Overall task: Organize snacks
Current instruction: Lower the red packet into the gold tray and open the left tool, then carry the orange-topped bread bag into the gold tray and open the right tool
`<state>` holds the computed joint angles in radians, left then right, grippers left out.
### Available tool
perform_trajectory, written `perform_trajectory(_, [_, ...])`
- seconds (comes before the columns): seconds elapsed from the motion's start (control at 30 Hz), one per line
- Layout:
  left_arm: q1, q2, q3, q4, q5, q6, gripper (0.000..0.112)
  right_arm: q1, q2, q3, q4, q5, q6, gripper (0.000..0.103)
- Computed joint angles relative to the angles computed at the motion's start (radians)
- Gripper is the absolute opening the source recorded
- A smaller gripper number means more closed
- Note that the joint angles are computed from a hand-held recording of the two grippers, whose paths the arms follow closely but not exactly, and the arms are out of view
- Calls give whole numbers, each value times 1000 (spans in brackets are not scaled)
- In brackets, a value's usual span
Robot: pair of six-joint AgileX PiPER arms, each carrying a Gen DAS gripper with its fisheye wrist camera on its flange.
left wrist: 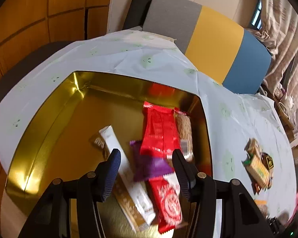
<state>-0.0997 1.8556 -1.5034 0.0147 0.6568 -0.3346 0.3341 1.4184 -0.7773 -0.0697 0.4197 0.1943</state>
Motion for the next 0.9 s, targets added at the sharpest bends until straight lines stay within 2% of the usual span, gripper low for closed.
perform_trajectory(0.17, [-17,-79,110,31,-29,-35,55,8,-3,5,-26,-4,33,49])
perform_trajectory(0.37, [-42,-171,227,179,-65,-137,55,15,-5,7,-57,-6,70,49])
perform_trajectory(0.53, [-32,-213,282,227,-73,-176,55,27,-5,3,-93,6,111,49])
perform_trajectory(0.7, [-16,-239,326,244,-85,-184,55,30,10,-33,-77,54,108,48])
perform_trajectory(0.9, [24,-255,353,166,-105,-129,55,42,35,-79,-15,106,53,48])
